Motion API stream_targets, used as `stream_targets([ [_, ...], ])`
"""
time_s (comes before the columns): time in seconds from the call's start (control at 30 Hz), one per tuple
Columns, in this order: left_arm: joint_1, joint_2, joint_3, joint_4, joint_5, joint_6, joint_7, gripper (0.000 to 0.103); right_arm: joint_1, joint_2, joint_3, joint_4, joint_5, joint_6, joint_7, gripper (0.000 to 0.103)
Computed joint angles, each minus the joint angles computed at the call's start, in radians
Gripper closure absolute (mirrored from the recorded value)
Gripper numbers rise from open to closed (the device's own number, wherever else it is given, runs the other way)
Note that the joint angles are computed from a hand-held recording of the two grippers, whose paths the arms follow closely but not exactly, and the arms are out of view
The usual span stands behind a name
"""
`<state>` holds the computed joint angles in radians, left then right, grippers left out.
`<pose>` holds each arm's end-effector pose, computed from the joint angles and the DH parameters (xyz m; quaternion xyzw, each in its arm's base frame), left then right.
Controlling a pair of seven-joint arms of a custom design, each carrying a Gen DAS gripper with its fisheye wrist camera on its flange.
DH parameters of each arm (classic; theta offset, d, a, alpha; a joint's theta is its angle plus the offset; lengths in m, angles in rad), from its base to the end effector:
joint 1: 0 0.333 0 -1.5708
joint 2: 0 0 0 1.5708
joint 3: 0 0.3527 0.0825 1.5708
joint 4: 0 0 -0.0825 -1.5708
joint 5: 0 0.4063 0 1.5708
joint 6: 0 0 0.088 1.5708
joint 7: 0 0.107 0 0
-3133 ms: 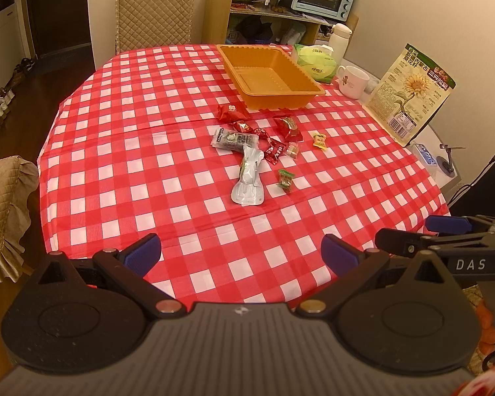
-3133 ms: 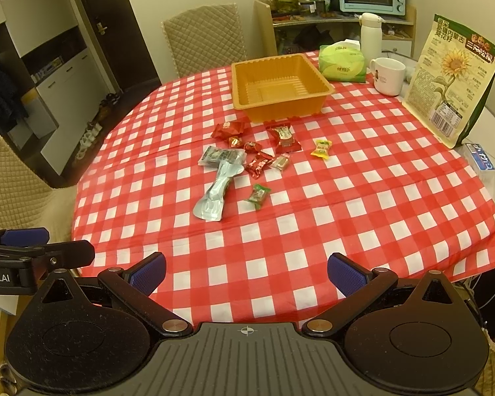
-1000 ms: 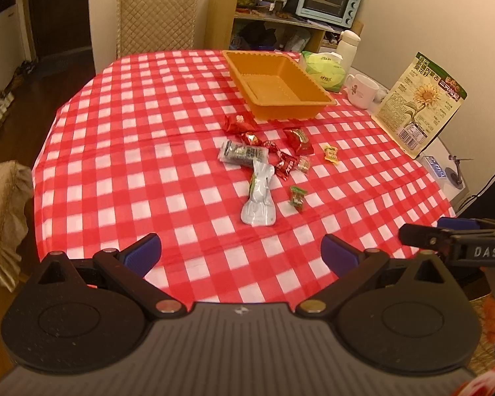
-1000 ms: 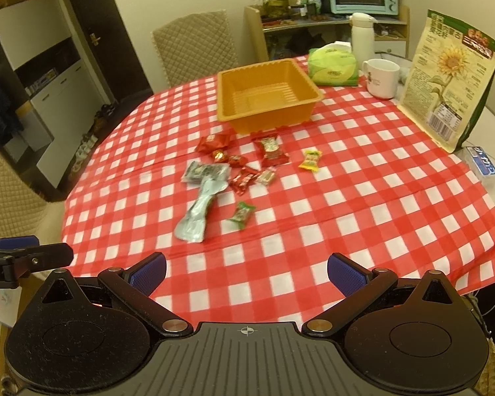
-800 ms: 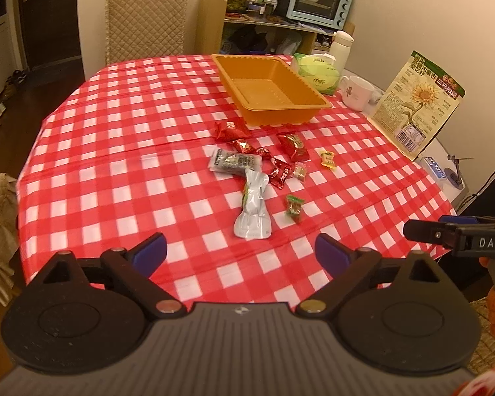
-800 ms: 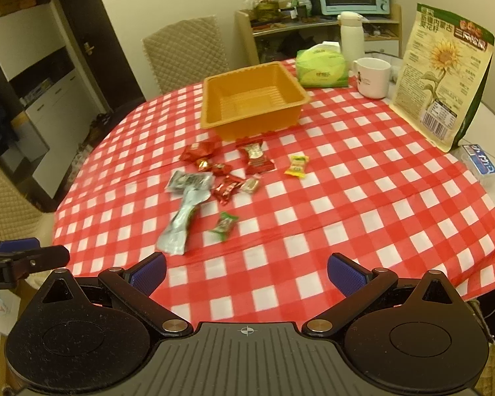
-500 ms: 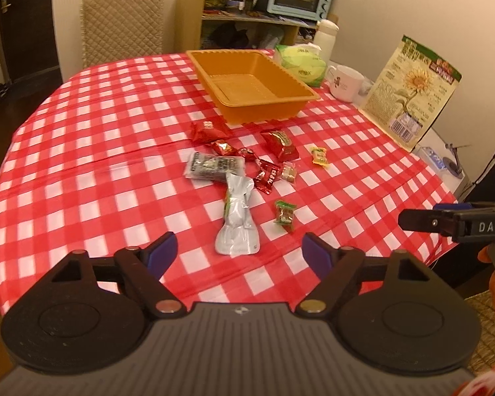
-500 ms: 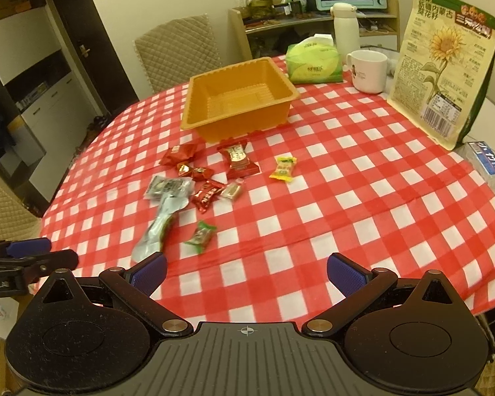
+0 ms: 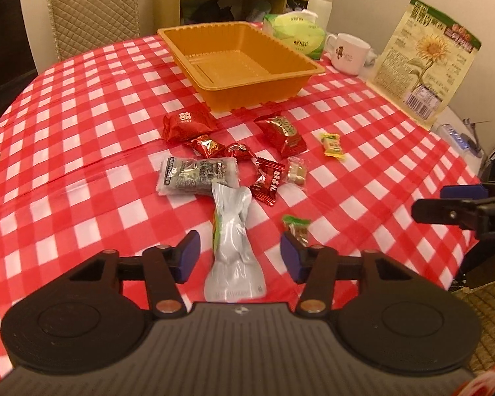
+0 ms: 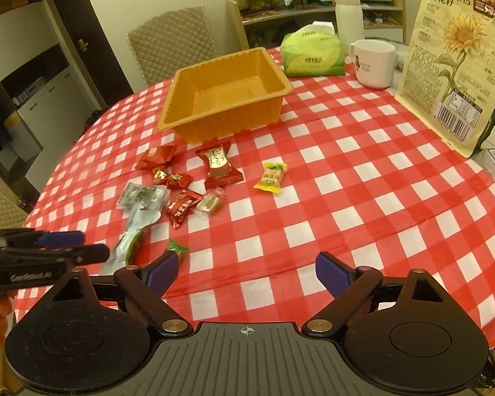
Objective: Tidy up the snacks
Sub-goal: 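Move left tool to the white foil pouch while right tool approaches green candy, then close left tool on the white pouch while right tool grasps the green-wrapped candy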
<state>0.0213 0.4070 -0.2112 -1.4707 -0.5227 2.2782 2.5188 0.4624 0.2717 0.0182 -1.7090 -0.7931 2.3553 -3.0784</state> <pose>0.7393 -0.1253 0.5254 -0.3379 0.8826 -0.3186 0.0729 0.6278 0.3150 0.5007 -0.3997 0.8426 -0.2593 0.2511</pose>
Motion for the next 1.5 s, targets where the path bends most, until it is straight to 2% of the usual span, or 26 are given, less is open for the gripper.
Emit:
stream_targets([
  [0.17, -0.031, 0.077, 0.01, 0.091, 0.071, -0.027, -0.053, 0.064, -0.012, 0.007, -0.004, 0.0, 0.019, 0.013, -0.016, 0.016],
  [0.33, -0.039, 0.118, 0.006, 0.14, 0.112, -0.048, -0.075, 0.065, -0.018, 0.01, -0.009, -0.004, 0.027, 0.019, -0.021, 0.019],
  [0.53, -0.045, 0.153, 0.004, 0.183, 0.14, -0.076, -0.102, 0.071, -0.023, 0.025, -0.011, 0.009, 0.042, 0.024, -0.037, 0.022],
  [0.7, -0.038, 0.177, -0.005, 0.214, 0.135, -0.102, -0.114, 0.076, -0.024, 0.049, -0.015, 0.037, 0.059, 0.035, -0.063, 0.025],
  [0.9, -0.016, 0.167, -0.013, 0.209, 0.108, -0.124, -0.101, 0.077, -0.025, 0.098, -0.018, 0.093, 0.099, 0.075, -0.124, 0.031],
  [1.2, 0.027, 0.117, -0.001, 0.162, 0.053, -0.12, -0.1, 0.077, -0.026, 0.209, -0.022, 0.208, 0.235, 0.149, -0.236, 0.047],
  [1.37, 0.046, 0.098, 0.012, 0.146, 0.045, -0.109, -0.108, 0.077, -0.017, 0.277, -0.037, 0.291, 0.307, 0.131, -0.263, 0.062],
  [1.5, 0.063, 0.087, 0.019, 0.137, 0.039, -0.101, -0.111, 0.077, 0.0, 0.319, -0.057, 0.352, 0.329, 0.09, -0.251, 0.067],
])
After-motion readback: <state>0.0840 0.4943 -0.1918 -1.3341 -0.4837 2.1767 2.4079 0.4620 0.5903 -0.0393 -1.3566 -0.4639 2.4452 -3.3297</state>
